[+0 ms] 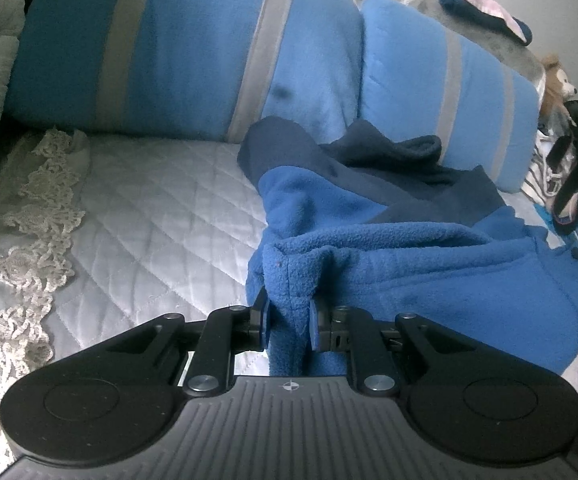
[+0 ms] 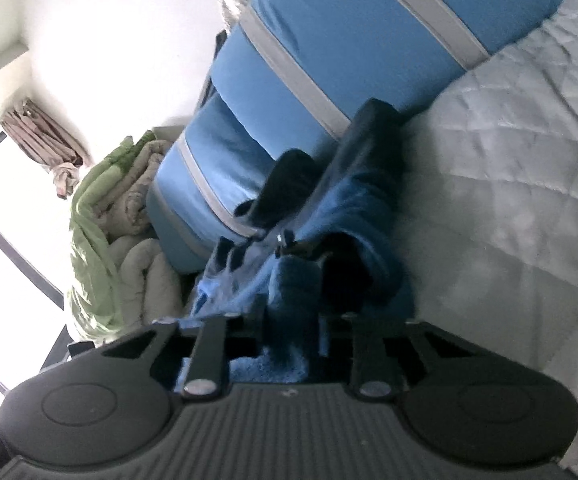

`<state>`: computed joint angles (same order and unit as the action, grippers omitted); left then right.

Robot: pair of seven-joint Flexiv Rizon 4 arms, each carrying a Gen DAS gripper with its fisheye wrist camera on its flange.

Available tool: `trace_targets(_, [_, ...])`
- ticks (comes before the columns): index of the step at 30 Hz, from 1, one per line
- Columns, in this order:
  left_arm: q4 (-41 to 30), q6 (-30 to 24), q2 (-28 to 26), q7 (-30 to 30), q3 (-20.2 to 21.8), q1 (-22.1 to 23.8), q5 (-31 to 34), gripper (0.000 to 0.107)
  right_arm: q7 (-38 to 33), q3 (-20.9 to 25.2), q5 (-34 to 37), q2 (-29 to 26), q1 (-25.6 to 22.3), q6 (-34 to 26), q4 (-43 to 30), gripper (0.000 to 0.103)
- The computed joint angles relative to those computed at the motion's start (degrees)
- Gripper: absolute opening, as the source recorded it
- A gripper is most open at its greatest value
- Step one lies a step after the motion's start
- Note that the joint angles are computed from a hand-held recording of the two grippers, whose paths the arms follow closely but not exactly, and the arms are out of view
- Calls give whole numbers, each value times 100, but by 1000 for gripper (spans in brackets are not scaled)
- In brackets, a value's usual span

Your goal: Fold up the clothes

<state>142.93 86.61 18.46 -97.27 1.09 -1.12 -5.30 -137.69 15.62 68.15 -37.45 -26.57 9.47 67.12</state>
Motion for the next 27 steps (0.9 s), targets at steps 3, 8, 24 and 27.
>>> trace_targets(3, [7,-3,111,-43,-37,35,58,18,-128,-14,-19,205,19,150,113,14])
trace_targets(8, [-5,88,334,-2,-8,-51,51,18,-393,-85,66,565,-16,229,217,11])
trace_targets(24, [-773,-104,-62,-432,-555,733,601,18,157,-476,-706,995,1036,1879,222,11])
trace_targets(27, [-1028,-414,-365,-626,-571,821,802,18,467,-462,-1121,858,1285,2230,146,11])
